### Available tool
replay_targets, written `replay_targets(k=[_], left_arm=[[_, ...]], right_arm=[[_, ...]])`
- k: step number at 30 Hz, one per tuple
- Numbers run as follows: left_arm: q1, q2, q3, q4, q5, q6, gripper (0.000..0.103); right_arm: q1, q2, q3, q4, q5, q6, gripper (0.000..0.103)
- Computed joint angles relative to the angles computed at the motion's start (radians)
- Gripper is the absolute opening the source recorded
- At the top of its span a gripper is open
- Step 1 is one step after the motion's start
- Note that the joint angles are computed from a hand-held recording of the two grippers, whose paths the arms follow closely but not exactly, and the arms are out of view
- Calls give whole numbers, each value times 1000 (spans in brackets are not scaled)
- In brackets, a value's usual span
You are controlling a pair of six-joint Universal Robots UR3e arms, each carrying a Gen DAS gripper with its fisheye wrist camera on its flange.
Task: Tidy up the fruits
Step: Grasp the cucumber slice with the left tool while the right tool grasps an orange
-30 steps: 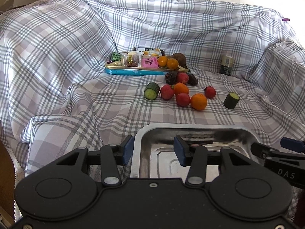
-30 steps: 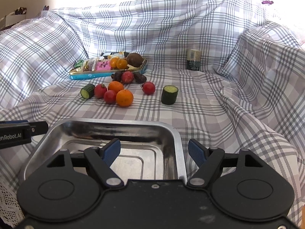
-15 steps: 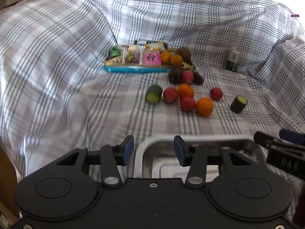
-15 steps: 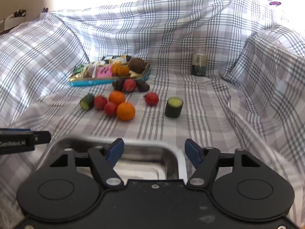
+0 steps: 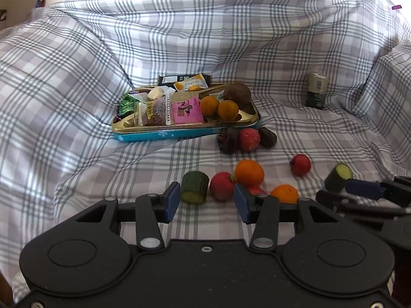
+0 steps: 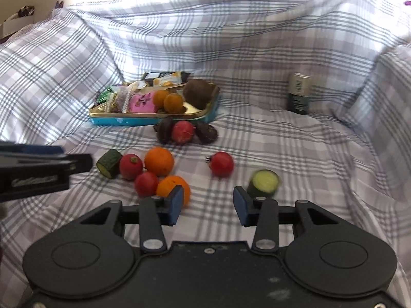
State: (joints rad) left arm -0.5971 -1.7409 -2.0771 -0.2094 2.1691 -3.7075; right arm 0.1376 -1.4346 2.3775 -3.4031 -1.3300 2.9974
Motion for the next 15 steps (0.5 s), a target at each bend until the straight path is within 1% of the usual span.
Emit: replay_targets(k=[5,8,11,15], left_arm=[[78,-35,26,4,-58,33,54],[131,-44,27,10,-108,40,54],[168,-53,12,34,-145,35,54],[226,-60,-28,71,-218,12,54]], right_arm=[[51,101,-85,5,-5,-35,44],[81,153,-123,-3,-19,-56,44],[114,209,-159,-20,-53,-64,44],[112,241,-181,-4,-33,-62,44]])
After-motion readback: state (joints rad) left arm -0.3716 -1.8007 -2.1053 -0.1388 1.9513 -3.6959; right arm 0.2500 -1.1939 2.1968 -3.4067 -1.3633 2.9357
